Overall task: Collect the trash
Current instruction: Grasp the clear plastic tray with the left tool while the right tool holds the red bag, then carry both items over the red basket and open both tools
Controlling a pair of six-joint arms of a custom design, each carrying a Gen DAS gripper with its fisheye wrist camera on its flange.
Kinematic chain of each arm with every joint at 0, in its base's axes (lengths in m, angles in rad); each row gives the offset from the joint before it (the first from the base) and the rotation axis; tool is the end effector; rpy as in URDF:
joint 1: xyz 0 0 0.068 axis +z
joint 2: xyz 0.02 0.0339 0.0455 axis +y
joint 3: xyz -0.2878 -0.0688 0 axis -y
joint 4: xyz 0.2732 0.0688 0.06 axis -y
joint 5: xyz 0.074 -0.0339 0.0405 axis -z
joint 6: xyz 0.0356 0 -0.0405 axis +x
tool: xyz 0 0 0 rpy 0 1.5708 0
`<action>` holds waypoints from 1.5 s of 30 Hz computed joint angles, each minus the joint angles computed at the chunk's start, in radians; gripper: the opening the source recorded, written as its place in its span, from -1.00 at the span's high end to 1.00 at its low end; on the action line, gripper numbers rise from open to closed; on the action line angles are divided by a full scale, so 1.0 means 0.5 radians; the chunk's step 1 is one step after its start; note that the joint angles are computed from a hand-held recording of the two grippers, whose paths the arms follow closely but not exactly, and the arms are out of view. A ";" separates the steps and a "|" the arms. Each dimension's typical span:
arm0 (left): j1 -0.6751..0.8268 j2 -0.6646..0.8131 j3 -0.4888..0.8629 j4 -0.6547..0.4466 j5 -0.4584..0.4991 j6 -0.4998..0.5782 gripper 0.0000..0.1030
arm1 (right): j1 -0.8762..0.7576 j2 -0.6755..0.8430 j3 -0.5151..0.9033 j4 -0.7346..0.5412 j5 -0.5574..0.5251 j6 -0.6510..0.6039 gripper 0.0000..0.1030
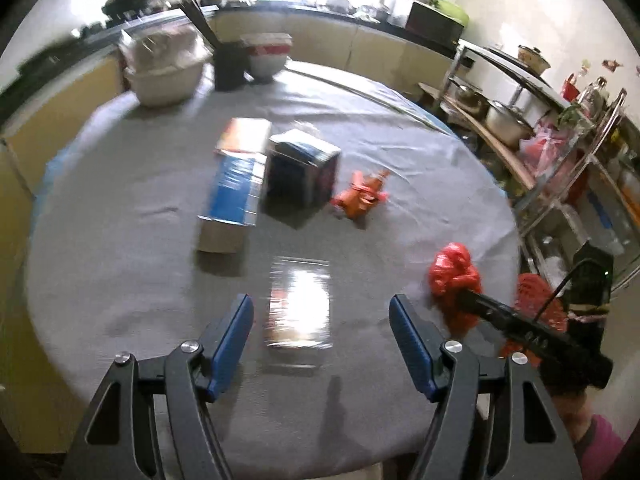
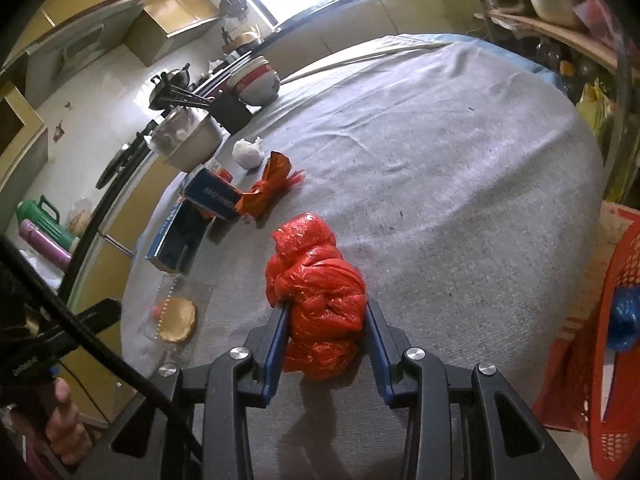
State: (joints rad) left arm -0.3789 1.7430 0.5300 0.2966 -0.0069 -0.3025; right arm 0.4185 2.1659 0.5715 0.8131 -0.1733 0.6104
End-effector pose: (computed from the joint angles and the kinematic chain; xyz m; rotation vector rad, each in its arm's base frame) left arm 0.2676 -0.1063 0.0752 0.0929 2.5069 -0.2763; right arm 0.2829 0.1325 0.0005 0.1463 2.4454 0.6870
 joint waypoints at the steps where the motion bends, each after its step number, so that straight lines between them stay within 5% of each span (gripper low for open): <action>1: 0.009 -0.010 -0.002 -0.017 -0.035 0.011 -0.41 | 0.003 0.010 -0.001 0.019 -0.002 0.005 0.23; 12: -0.061 0.489 0.368 -0.253 -0.118 -0.114 -0.46 | 0.013 0.023 -0.040 0.102 0.003 0.025 0.23; 14: -0.040 0.522 0.368 -0.207 -0.099 -0.156 -0.32 | 0.016 0.007 -0.077 0.140 0.015 0.021 0.23; 15: -0.017 0.533 0.367 -0.190 -0.072 -0.173 0.02 | 0.010 0.002 -0.089 0.156 0.012 0.013 0.23; 16: 0.004 0.546 0.379 -0.204 -0.045 -0.175 0.08 | 0.007 -0.004 -0.103 0.174 0.014 0.012 0.23; 31: -0.245 -0.053 0.143 -0.176 -0.226 -0.135 0.11 | -0.017 -0.247 -0.419 0.422 0.139 -0.021 0.23; 45: -0.868 0.188 0.491 -0.292 -0.302 -0.214 0.11 | -0.443 -0.462 -1.032 0.853 0.129 -0.159 0.23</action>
